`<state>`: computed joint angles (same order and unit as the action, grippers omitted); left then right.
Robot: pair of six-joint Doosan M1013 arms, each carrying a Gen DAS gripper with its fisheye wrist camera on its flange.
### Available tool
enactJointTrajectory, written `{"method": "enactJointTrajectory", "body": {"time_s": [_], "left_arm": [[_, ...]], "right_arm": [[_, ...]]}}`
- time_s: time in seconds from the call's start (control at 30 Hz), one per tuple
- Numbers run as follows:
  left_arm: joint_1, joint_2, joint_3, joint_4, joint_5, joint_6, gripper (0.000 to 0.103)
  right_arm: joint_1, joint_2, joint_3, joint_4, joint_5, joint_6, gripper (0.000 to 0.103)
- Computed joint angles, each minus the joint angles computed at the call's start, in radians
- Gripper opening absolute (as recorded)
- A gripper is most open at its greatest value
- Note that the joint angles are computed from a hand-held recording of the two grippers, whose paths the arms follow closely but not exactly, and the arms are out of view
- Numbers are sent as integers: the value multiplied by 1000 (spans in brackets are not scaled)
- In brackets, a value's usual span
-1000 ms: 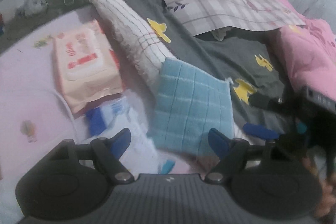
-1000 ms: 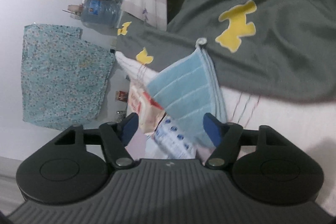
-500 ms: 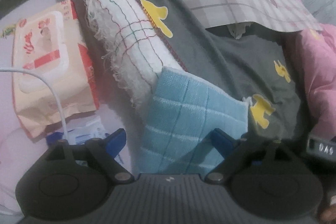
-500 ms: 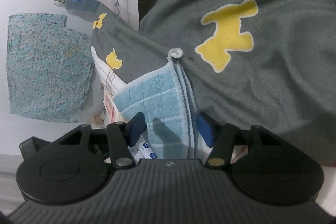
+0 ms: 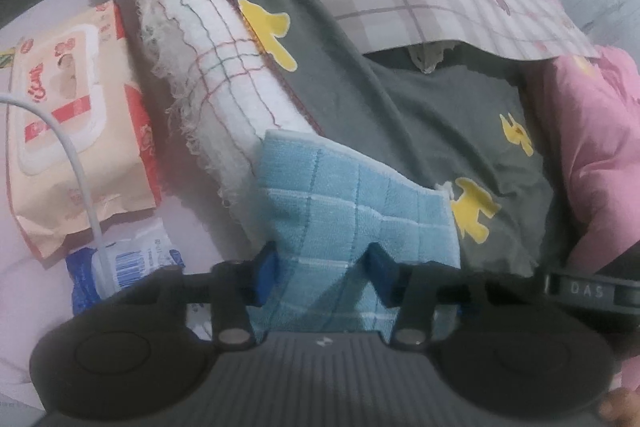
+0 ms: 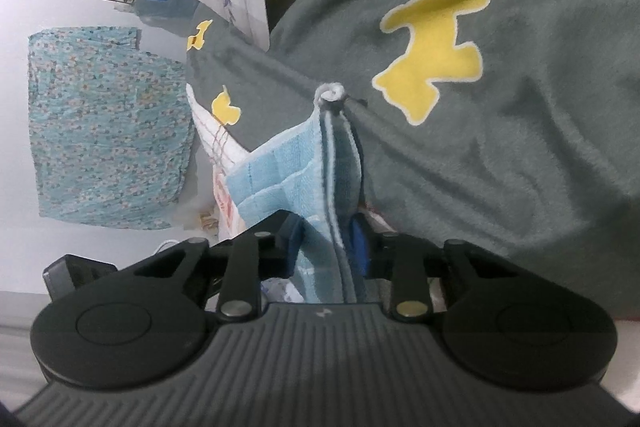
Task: Organize soft objects
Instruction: 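Grasp the light blue towel with both grippers, then carry the light blue towel into the cardboard box and open both grippers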
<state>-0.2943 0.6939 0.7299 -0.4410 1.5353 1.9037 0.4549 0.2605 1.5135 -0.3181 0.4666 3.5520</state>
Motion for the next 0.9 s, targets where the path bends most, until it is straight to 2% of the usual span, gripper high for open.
{"method": "enactJointTrajectory", "body": {"time_s": [0.2, 0.4, 0.5, 0.7, 0.77, 0.9], "left_arm": [[14, -21, 7, -25, 21, 17, 19], [43, -60, 44, -125, 31, 30, 19], [59, -75, 63, -173, 40, 21, 19], [110, -104, 79, -247, 51, 8, 19], [133, -110, 74, -266, 57, 2, 19], [188, -120, 47, -274, 63, -13, 19]], "right_arm": [[3, 2, 8, -29, -70, 27, 17], [10, 2, 19, -93, -140, 122, 16], [17, 0, 32, -168, -199, 234, 16], [43, 1, 21, -313, -252, 427, 16], [54, 9, 0, -328, -257, 436, 16], [79, 53, -83, -248, -272, 340, 16]]}}
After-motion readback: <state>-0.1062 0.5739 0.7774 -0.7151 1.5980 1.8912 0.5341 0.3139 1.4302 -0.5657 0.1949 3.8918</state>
